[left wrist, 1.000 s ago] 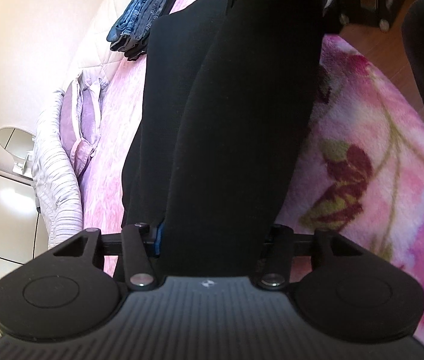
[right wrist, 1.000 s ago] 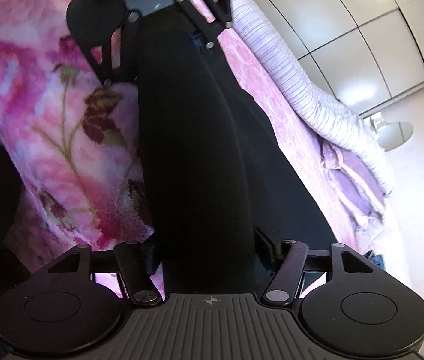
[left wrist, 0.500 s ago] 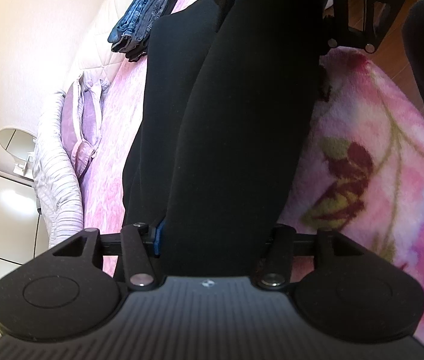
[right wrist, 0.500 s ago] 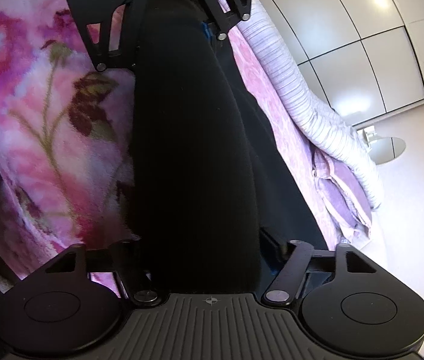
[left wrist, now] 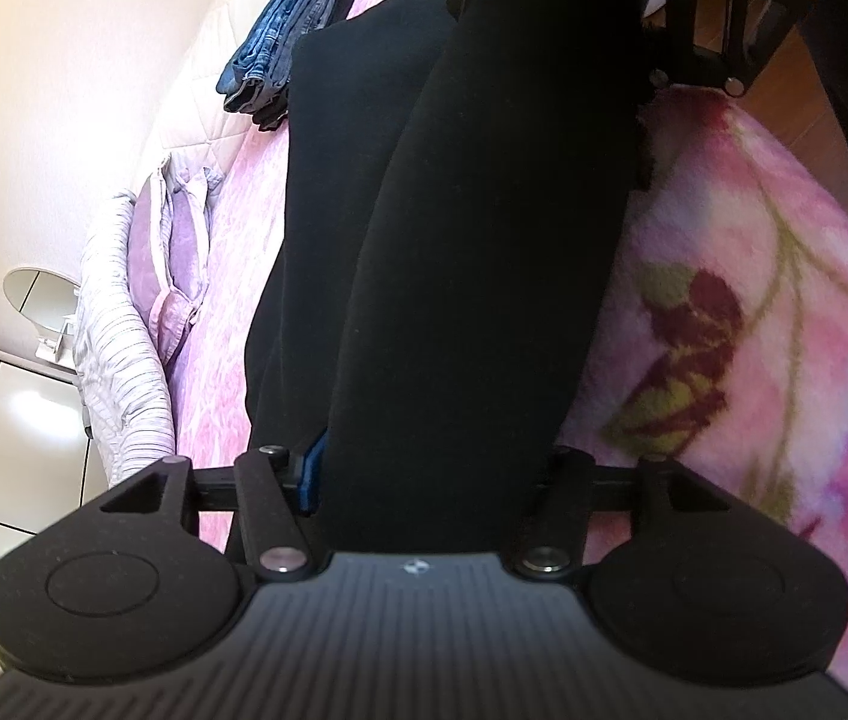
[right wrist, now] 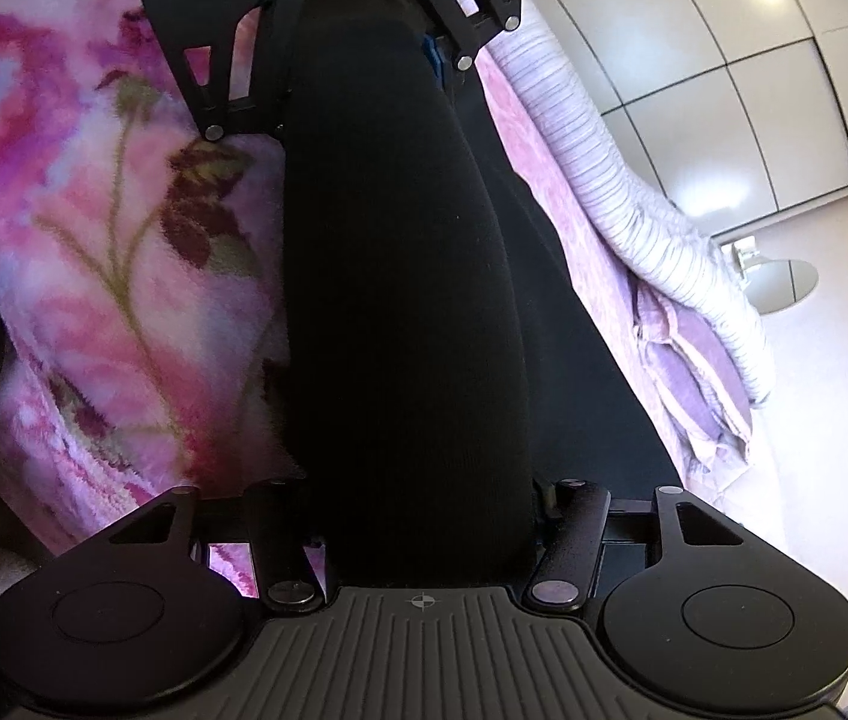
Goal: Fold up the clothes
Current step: 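Carry the hanging jacket with both grippers toward the stack of blue jeans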
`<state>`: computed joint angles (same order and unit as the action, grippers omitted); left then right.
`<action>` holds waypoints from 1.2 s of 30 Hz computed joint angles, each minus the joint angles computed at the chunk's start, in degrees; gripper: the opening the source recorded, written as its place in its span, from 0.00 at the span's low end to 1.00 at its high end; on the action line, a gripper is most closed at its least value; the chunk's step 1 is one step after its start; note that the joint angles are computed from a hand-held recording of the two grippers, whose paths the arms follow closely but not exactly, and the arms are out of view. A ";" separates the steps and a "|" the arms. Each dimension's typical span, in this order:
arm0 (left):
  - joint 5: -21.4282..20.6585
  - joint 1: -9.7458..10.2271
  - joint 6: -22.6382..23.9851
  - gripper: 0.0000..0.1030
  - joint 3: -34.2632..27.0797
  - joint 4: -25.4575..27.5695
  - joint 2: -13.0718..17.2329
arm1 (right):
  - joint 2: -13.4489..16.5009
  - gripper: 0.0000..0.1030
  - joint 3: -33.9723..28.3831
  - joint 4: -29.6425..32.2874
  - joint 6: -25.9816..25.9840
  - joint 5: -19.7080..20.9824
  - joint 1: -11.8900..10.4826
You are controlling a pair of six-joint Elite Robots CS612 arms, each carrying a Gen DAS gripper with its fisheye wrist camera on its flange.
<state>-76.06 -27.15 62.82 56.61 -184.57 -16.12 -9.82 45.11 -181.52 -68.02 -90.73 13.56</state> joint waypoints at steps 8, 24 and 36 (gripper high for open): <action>-0.05 -0.02 -0.39 0.34 -0.18 7.55 -1.79 | -2.32 0.38 1.20 4.78 0.47 5.27 -1.25; -5.94 0.80 -4.56 0.25 -12.14 40.55 -6.93 | -10.39 0.34 -2.79 31.62 -0.38 10.82 -3.46; -8.55 -0.29 -6.71 0.24 -31.04 62.47 -5.10 | -14.88 0.34 -12.75 56.95 -2.53 9.94 -5.15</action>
<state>-84.61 -27.44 56.11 25.57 -122.10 -21.22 -24.70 32.36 -124.57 -70.55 -80.78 8.42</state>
